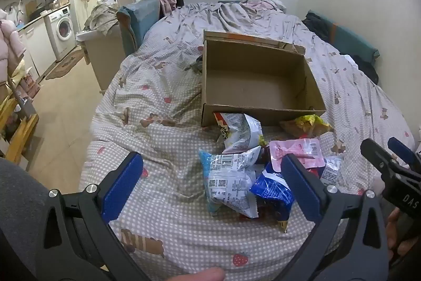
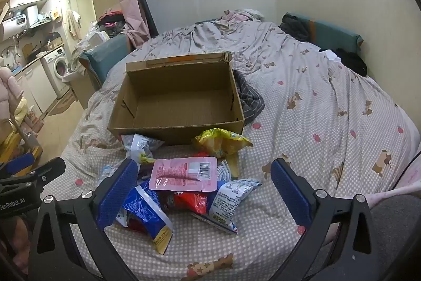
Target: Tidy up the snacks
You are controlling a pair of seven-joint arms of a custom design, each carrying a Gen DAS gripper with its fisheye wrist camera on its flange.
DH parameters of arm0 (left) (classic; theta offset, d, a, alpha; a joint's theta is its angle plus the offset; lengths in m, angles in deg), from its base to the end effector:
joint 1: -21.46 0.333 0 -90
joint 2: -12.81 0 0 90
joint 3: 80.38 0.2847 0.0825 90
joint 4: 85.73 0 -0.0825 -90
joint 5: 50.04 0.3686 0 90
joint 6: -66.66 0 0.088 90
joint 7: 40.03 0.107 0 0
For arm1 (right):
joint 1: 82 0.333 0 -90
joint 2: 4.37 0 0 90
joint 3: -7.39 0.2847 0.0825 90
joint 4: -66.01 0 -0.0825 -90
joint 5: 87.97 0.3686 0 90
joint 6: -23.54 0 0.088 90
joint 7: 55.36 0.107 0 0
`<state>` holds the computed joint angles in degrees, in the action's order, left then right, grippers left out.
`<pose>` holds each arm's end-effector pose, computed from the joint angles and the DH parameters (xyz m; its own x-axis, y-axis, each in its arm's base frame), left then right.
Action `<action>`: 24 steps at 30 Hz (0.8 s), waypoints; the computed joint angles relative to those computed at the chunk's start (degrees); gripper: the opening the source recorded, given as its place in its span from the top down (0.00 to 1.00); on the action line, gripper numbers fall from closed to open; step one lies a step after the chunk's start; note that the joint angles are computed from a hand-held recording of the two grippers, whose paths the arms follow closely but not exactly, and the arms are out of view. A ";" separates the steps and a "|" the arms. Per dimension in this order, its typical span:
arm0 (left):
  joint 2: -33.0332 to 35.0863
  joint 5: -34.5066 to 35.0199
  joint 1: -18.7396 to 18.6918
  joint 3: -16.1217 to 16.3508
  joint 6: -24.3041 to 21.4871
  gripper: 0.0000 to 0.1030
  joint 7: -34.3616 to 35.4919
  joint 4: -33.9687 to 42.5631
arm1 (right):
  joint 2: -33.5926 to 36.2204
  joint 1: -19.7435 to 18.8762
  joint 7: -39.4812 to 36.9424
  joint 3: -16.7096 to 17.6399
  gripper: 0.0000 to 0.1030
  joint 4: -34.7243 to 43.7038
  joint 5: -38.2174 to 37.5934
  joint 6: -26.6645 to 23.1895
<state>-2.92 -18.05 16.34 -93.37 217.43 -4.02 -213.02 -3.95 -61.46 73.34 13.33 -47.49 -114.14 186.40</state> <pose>0.4795 -0.1791 0.5354 0.1853 -0.9805 0.0654 -0.6738 -0.1753 -0.7178 0.5190 0.2842 0.5342 0.2093 -0.9726 -0.1016 -0.6350 -0.0562 -0.7705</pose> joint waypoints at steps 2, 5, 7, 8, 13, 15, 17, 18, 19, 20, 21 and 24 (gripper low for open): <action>0.08 -0.06 -0.09 0.00 -0.44 0.00 0.32 0.19 | 0.10 0.03 0.15 0.01 0.00 0.15 -0.26 -0.17; 0.24 0.11 -0.10 -0.06 -0.45 0.00 0.19 0.33 | 0.00 0.00 0.11 -0.05 0.00 -0.08 0.16 0.31; 0.38 0.06 -0.16 -0.03 -0.36 0.00 0.16 0.43 | -0.06 -0.02 0.03 -0.06 0.00 -0.15 0.31 0.42; 0.47 0.07 -0.17 -0.04 -0.38 0.00 0.12 0.50 | -0.11 -0.03 0.04 -0.05 0.00 -0.16 0.27 0.39; 0.11 0.55 0.02 -0.05 -0.12 0.00 -0.34 0.13 | -0.22 -0.15 0.31 0.01 0.00 -0.17 -0.05 0.40; 0.14 0.69 0.05 -0.09 -0.17 0.00 -0.44 0.15 | -0.20 -0.18 0.38 0.03 0.00 -0.14 -0.10 0.44; 0.50 0.31 -0.15 -0.10 -0.82 0.00 -0.03 1.08 | -0.17 -0.18 0.46 0.04 0.00 -0.10 -0.18 0.43; 0.62 0.24 -0.20 -0.08 -0.91 0.00 0.03 1.28 | -0.18 -0.19 0.41 0.04 0.00 -0.09 -0.11 0.45; 0.48 0.54 -0.12 -0.13 -0.79 0.00 -0.25 1.06 | -0.13 -0.17 0.51 0.07 0.00 -0.07 -0.20 0.47; 0.46 0.62 -0.12 -0.12 -0.74 0.00 -0.31 1.01 | -0.08 -0.14 0.72 0.08 0.00 -0.04 -0.43 0.48; 0.49 0.66 -0.12 -0.12 -0.72 0.00 -0.36 1.05 | 0.06 -0.08 0.94 0.09 0.00 0.06 -0.66 0.46; 0.46 0.69 -0.17 -0.09 -0.70 0.00 -0.38 1.01 | -0.20 -0.10 0.39 -0.09 0.00 -0.21 -0.16 0.64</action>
